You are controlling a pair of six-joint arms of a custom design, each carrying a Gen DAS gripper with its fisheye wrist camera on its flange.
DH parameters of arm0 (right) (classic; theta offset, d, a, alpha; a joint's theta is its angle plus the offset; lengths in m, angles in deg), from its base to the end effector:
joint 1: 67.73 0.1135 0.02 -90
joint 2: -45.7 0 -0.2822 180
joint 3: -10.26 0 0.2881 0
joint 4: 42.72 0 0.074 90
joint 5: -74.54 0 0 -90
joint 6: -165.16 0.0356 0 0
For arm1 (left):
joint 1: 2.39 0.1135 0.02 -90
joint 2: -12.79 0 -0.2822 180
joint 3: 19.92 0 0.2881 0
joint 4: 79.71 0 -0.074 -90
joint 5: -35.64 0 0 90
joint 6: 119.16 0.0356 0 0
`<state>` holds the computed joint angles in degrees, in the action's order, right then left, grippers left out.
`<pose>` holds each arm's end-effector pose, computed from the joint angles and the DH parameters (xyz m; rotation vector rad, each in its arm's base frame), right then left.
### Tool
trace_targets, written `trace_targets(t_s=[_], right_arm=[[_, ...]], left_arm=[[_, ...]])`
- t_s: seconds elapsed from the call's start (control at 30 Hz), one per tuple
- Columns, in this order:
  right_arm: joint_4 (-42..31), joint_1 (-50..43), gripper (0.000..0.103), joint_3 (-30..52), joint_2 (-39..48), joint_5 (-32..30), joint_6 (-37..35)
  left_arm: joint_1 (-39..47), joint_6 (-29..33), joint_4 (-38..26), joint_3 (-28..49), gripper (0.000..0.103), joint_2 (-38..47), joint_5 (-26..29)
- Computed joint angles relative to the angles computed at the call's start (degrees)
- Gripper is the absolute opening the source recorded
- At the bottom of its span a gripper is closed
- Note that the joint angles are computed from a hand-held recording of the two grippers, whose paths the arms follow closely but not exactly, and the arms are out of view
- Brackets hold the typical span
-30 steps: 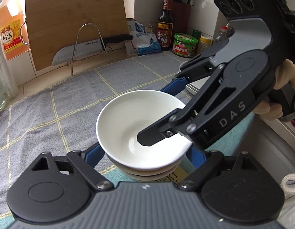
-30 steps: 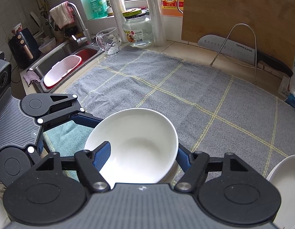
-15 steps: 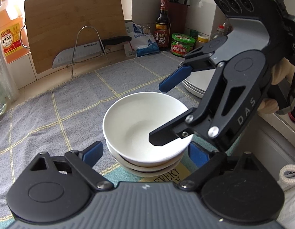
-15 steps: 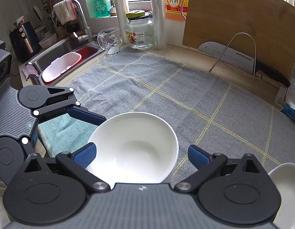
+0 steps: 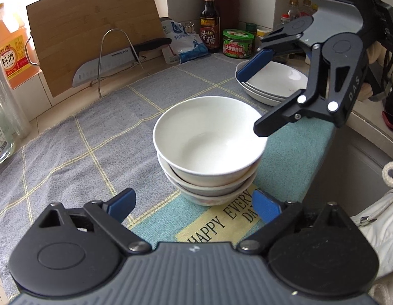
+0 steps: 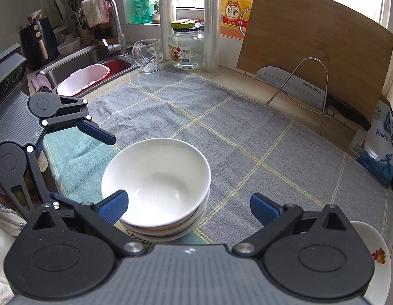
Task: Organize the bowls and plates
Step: 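Grip one side of the bowl stack with the left tool while the right tool grips the other side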
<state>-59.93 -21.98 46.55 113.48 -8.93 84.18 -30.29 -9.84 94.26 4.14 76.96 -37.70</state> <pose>0.1642 0.1627 0.1421 -0.7175 2.3275 0.2988 0.1652 -0.0990 0.1039 1.0763 2.1138 -0.4170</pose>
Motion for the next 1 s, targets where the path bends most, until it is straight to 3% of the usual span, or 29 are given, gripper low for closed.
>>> trace_targets(t_s=[0.2,0.33,0.53,0.7,1.0], right_arm=[[-0.9,2.3,0.103,-1.3,0.4,-0.3,-2.9],[0.9,2.9,0.103,-1.1,5.7,0.8,-2.7],[4.6,3.3,0.103,0.0,14.0,1.1,-4.0],[7.2,1.5,0.103,1.1,18.3,-0.9,-6.1],[11.3,-2.4,0.103,2.4,24.2,-4.9,-10.9]], left_arm=[[0.9,1.3,5.7,-0.7,0.098,5.0,2.0],[0.1,-0.5,6.3,2.1,0.098,11.5,1.0],[-1.3,2.6,12.4,2.4,0.098,18.2,-0.5],[-1.7,4.8,14.5,4.3,0.098,23.4,-0.6],[1.0,10.4,13.8,8.3,0.097,28.4,5.2]])
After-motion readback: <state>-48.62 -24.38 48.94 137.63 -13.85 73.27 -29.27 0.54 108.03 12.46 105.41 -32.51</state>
